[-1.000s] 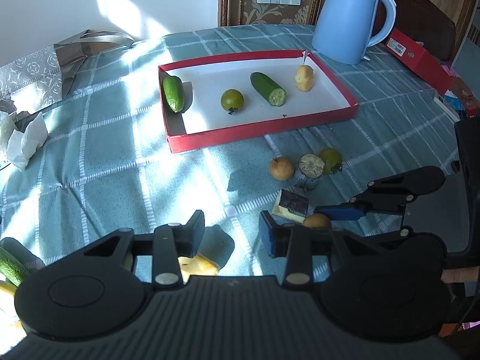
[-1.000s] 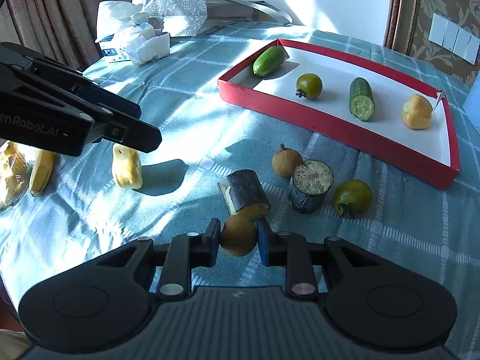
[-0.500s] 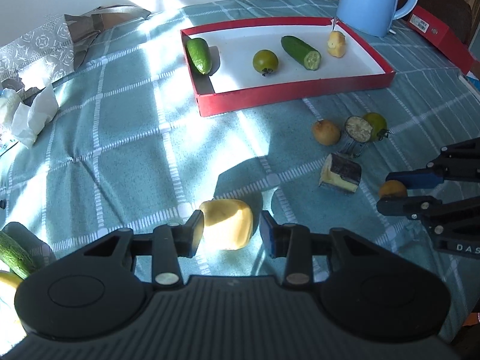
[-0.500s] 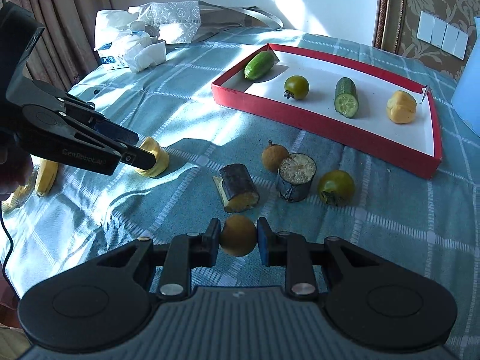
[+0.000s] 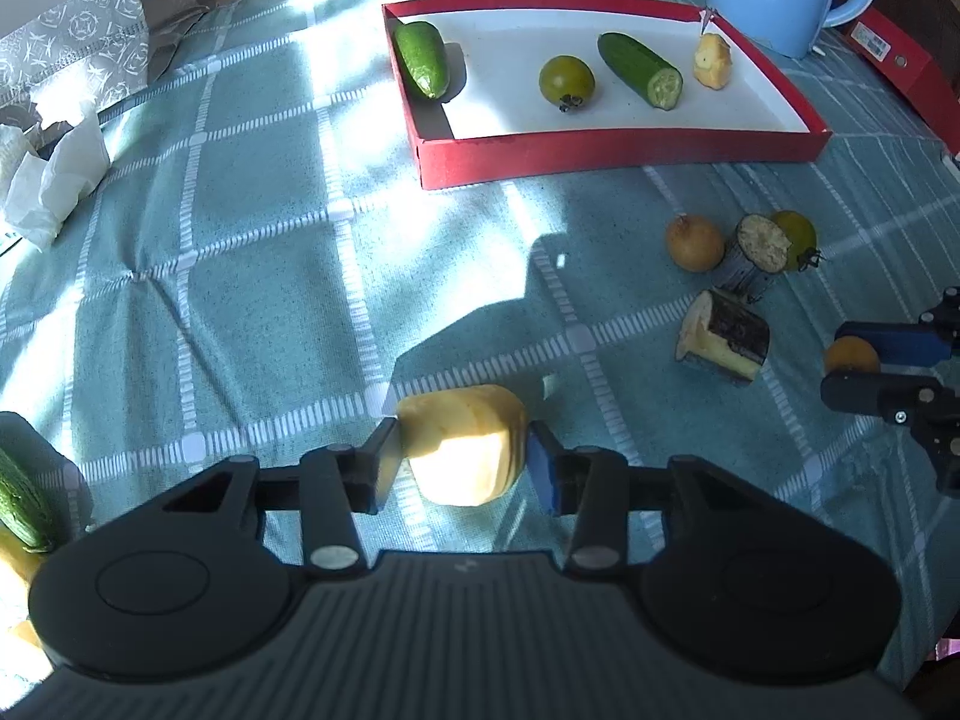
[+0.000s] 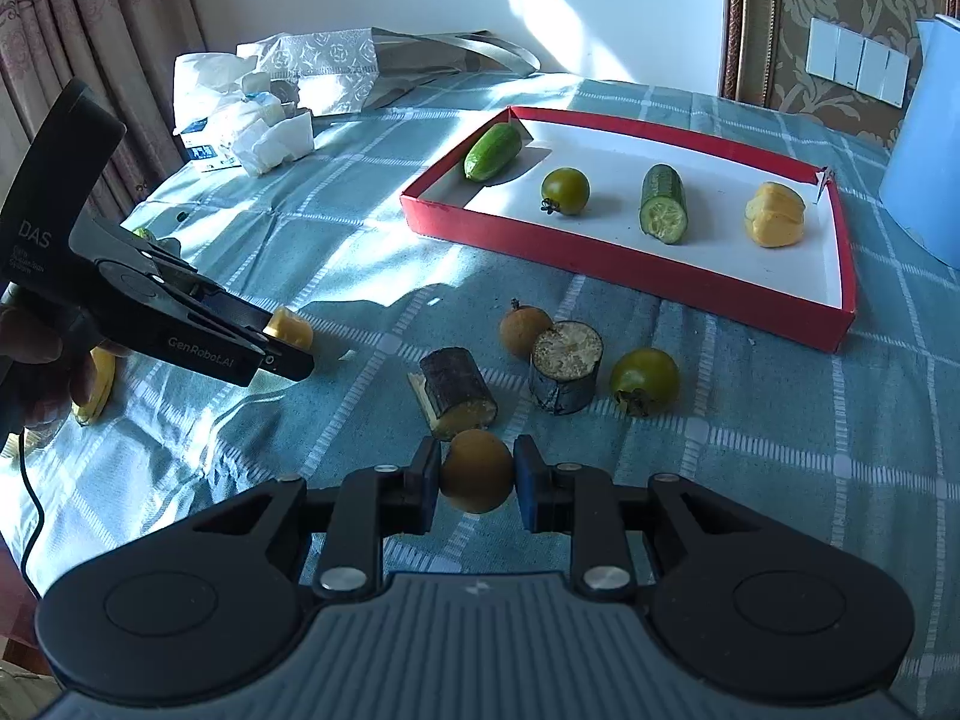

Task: Organize fruits
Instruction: 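Carry the yellow chunk into the tray with the left gripper and release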

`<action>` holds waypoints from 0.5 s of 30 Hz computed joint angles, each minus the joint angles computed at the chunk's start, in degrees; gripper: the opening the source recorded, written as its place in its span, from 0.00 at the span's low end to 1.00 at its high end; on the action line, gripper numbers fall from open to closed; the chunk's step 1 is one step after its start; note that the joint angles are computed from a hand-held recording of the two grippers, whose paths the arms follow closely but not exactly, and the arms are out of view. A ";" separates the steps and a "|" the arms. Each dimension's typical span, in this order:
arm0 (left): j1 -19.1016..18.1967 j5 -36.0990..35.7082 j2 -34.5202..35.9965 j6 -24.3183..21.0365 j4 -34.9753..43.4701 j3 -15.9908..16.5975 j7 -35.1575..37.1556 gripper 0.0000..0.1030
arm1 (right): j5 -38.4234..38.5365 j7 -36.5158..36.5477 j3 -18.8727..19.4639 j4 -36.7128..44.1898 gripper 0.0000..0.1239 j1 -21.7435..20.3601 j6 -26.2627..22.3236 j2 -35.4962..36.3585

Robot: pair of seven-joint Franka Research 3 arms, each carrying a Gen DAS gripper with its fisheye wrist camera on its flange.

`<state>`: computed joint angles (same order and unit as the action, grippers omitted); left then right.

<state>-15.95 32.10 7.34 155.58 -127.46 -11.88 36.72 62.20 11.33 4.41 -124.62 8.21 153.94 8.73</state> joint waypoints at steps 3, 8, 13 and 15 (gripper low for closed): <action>-0.40 1.50 -0.75 -0.36 0.11 0.08 -1.41 0.39 | 0.13 0.10 -0.06 0.28 0.20 -0.13 -0.13 0.03; -0.10 2.46 -2.03 2.23 1.14 -0.12 -1.65 0.39 | 1.26 -0.36 -0.28 0.83 0.20 -0.49 -0.65 -0.74; 0.60 1.67 2.08 4.33 8.45 0.25 2.17 0.39 | 2.40 -0.11 -0.81 1.60 0.20 -0.74 -0.66 -1.52; 0.66 0.76 5.79 3.91 13.49 0.57 5.21 0.39 | 2.90 -0.19 -0.99 1.52 0.20 -0.77 -0.10 -2.02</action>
